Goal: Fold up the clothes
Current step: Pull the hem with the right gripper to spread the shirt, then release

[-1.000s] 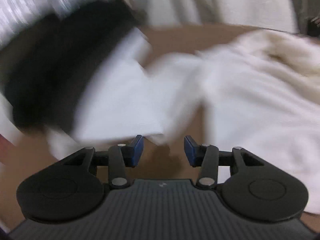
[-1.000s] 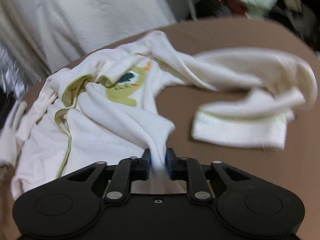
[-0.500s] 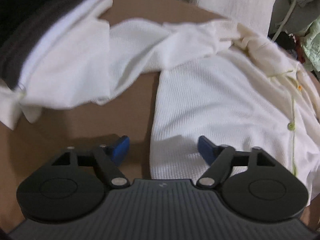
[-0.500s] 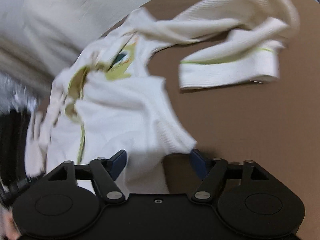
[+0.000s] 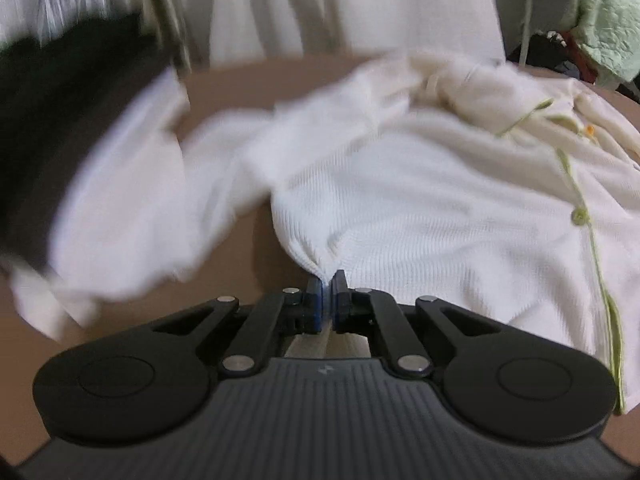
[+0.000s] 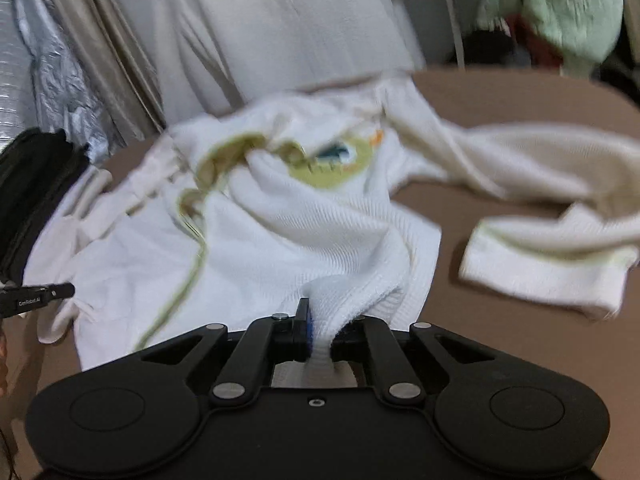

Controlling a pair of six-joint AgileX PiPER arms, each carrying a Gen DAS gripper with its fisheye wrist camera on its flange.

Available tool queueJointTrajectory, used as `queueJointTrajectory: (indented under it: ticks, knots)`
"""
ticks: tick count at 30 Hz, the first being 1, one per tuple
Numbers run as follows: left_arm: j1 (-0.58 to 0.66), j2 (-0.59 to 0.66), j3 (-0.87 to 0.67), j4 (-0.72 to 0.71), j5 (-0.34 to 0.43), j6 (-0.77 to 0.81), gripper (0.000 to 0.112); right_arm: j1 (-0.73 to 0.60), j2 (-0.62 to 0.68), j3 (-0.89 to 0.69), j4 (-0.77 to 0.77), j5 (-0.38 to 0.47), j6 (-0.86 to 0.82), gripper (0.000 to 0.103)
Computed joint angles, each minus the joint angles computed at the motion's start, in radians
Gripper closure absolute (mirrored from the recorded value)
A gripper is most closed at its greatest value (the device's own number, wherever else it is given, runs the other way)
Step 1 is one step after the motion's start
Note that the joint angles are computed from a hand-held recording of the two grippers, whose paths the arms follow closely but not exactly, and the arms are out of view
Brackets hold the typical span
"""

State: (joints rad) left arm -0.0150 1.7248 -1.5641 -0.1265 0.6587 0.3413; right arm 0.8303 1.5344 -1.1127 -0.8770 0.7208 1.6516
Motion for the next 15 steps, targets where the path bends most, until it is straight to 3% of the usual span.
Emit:
queueJointTrajectory:
  ticks: [2,8,12,15]
  knots:
    - [0.023,-0.069,0.021,-0.062,-0.024,0.034,0.109,0.051,-0.047,-0.006,-0.039,0.068,0.025,0.095]
    - [0.207,-0.247,-0.006,-0.327,0.038,0.163,0.109,0.313,-0.118,-0.155,-0.196,0.395,0.012,0.096]
    - [0.346,-0.321,-0.074,-0.350,0.263,0.221,0.109,0.338,-0.191,-0.257,0.062,0.379,-0.192,0.094]
    - [0.411,-0.301,-0.090,-0.350,0.524,0.300,0.108,0.323,-0.146,-0.339,0.264,0.486,-0.346,0.084]
